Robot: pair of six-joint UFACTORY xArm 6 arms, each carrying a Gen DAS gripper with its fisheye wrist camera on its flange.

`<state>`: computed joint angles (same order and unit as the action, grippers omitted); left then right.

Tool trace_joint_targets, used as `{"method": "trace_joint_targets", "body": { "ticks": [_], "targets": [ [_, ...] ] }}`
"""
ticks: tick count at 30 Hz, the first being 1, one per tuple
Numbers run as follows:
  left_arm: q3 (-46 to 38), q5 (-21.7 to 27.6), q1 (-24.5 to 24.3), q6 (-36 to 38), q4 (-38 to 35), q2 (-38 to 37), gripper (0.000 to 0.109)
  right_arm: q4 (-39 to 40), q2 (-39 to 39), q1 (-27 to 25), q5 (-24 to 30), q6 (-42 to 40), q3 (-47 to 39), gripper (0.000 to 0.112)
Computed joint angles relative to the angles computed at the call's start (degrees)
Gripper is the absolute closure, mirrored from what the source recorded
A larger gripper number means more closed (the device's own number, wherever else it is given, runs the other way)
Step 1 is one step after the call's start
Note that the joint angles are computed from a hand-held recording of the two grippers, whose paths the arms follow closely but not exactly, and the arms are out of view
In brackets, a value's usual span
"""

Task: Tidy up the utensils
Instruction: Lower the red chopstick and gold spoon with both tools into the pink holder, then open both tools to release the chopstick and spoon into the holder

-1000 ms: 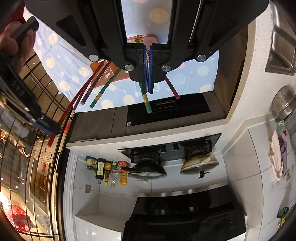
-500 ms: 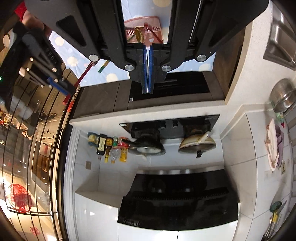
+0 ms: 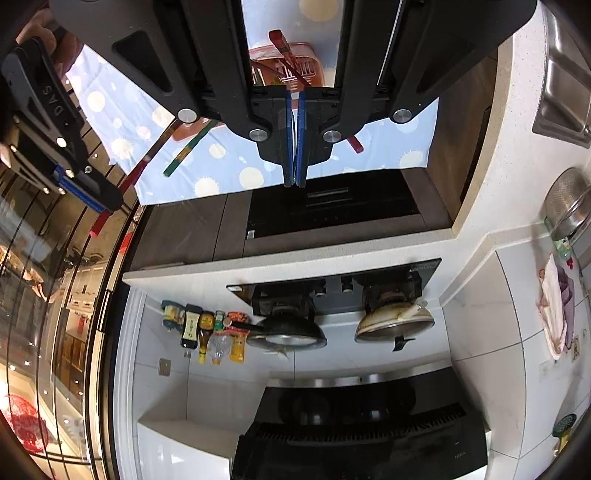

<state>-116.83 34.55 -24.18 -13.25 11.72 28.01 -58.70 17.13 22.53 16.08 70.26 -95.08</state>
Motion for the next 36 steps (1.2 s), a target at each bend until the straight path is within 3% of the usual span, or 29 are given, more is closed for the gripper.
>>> {"method": "trace_joint_targets", "body": {
  "ticks": [11,13,15,17,23,36],
  "targets": [
    [1.3,0.4,-0.2,-2.1,2.3,0.7,0.105,2.7,1.7,0.4,0.9,-2.1,-0.7,0.105],
    [1.3,0.6,-0.1,-2.4,2.2,0.8,0.095,1.9,1.5,0.3,0.6,-0.8,-0.1,0.101],
    [2.8,0.0,0.0,-4.4,4.4,0.1,0.068,2.1,1.2,0.2,0.6,-0.8,0.2,0.096],
    [5.3,-1.4,-0.1,-6.8,7.3,-1.3,0.063,1.2,0.8,0.2,0.6,0.1,0.6,0.085],
    [8.8,-2.4,0.0,-7.3,8.3,-3.6,0.061,-1.8,-1.2,0.5,0.8,2.9,2.7,0.074],
    [19.9,-6.1,-0.1,-10.5,11.6,-11.4,0.053,-6.9,-7.5,2.8,3.0,7.5,8.7,0.068]
  ]
}}
